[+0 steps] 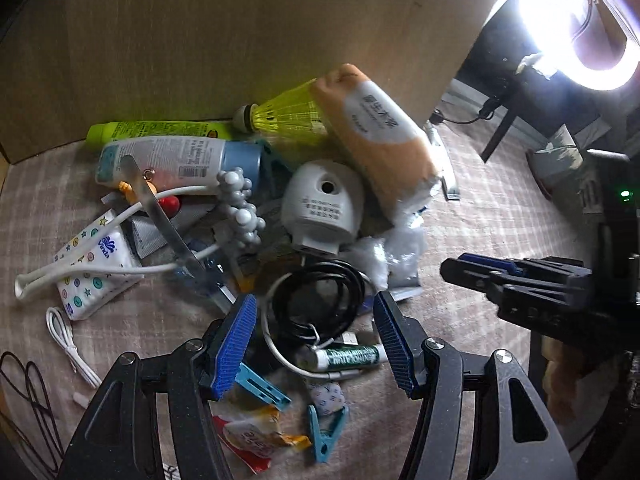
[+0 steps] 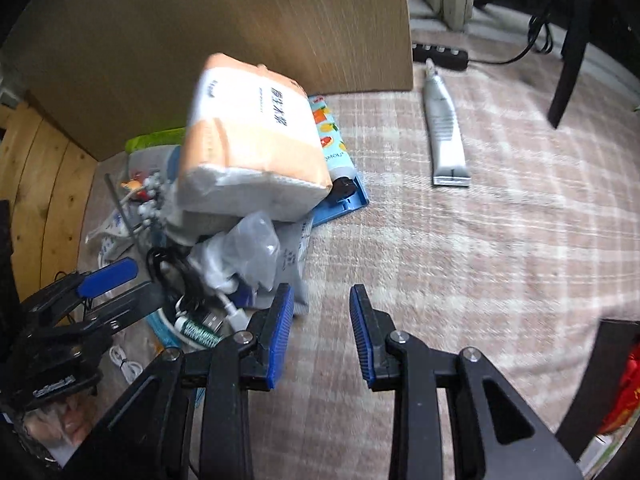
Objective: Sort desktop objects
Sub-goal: 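Return the open right gripper to the pile, then grasp the black 'ta' pouch with the left gripper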
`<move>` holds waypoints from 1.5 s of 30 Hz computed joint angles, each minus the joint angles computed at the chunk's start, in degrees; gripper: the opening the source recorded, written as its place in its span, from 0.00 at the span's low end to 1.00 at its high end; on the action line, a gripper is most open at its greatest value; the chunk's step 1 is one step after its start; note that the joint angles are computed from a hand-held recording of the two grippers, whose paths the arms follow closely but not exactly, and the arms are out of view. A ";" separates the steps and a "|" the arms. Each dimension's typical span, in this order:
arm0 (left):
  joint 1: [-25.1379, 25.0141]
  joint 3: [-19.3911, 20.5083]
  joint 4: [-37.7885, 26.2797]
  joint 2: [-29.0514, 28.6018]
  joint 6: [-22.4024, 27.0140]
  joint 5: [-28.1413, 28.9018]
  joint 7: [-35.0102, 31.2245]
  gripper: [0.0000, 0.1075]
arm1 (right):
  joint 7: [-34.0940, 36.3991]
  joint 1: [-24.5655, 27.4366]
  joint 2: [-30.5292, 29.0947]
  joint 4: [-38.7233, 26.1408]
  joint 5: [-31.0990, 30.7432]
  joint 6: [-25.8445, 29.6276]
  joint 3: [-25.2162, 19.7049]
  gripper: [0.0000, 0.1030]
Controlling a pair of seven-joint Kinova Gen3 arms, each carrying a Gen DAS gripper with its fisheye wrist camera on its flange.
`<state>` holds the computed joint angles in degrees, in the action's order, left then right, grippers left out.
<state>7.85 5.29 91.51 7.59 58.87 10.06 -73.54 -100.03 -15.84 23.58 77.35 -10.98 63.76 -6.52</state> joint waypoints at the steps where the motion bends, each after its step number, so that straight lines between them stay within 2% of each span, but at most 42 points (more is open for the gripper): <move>1: -0.08 -0.04 -0.08 0.20 -0.03 0.08 -0.08 0.54 | 0.03 0.08 0.33 -0.02 -0.15 -0.06 -0.01 0.28; 7: 0.12 0.05 -1.35 2.03 -0.03 -0.51 0.20 0.54 | 1.36 1.97 2.38 0.05 -3.89 -0.48 -0.86 0.28; 10: -0.45 -0.03 -2.02 3.29 0.60 0.45 -0.56 0.47 | 1.59 2.44 3.22 -0.32 -5.33 -0.33 -1.12 0.28; 15: -1.16 0.14 -1.98 4.45 0.64 2.41 -2.25 0.47 | 1.43 1.59 4.01 -1.14 -5.22 -0.48 -1.09 0.28; 17: -1.55 0.24 -1.59 4.43 0.40 3.60 -3.10 0.43 | 1.33 1.60 4.37 -1.63 -5.66 -0.10 -1.29 0.24; 18: -1.49 0.29 -1.41 4.28 0.27 3.81 -3.26 0.42 | 1.42 1.62 4.42 -1.72 -5.82 -0.02 -1.39 0.17; 20: -0.69 0.33 -1.50 4.16 0.10 2.66 -2.76 0.39 | 1.57 1.39 4.45 -1.85 -5.92 0.28 -1.53 0.17; 25: -1.00 0.31 -0.07 2.75 -0.51 3.89 -3.47 0.21 | 1.74 1.66 3.38 -0.53 -6.64 -0.63 -1.66 0.10; 31: -0.84 -0.09 1.72 0.94 -0.99 3.05 -2.33 0.07 | 2.12 1.40 2.16 0.27 -6.52 -0.20 -1.60 0.08; 35: -1.87 -0.44 4.89 -1.26 -1.58 4.53 -4.03 0.07 | 2.09 1.53 1.45 1.08 -6.50 -0.14 -1.41 0.08; 36: -2.11 -0.48 5.48 -1.58 -1.46 5.19 -4.55 0.10 | 2.36 1.82 1.31 1.31 -6.71 -0.05 -1.43 0.08; 38: -2.80 -0.77 6.61 -2.17 -1.67 7.10 -5.39 0.24 | 2.35 1.81 1.26 1.32 -6.72 0.18 -1.37 0.08; 39: -3.48 -0.50 7.40 -2.70 -2.12 7.97 -5.78 0.34 | 2.36 1.70 1.22 1.26 -6.56 0.26 -1.33 0.08; 40: -3.10 -0.99 8.04 -3.28 -2.55 7.91 -5.38 0.39 | 2.34 1.50 1.11 1.21 -6.27 0.37 -1.29 0.08; 43: -3.36 -0.09 9.31 -4.60 -2.96 7.21 -5.14 0.39 | 2.32 1.25 0.84 1.22 -5.90 0.53 -1.22 0.08; 45: -1.40 -0.06 9.43 -4.77 -2.94 4.61 -3.80 0.37 | 2.09 1.07 0.80 1.16 -5.66 0.80 -1.13 0.08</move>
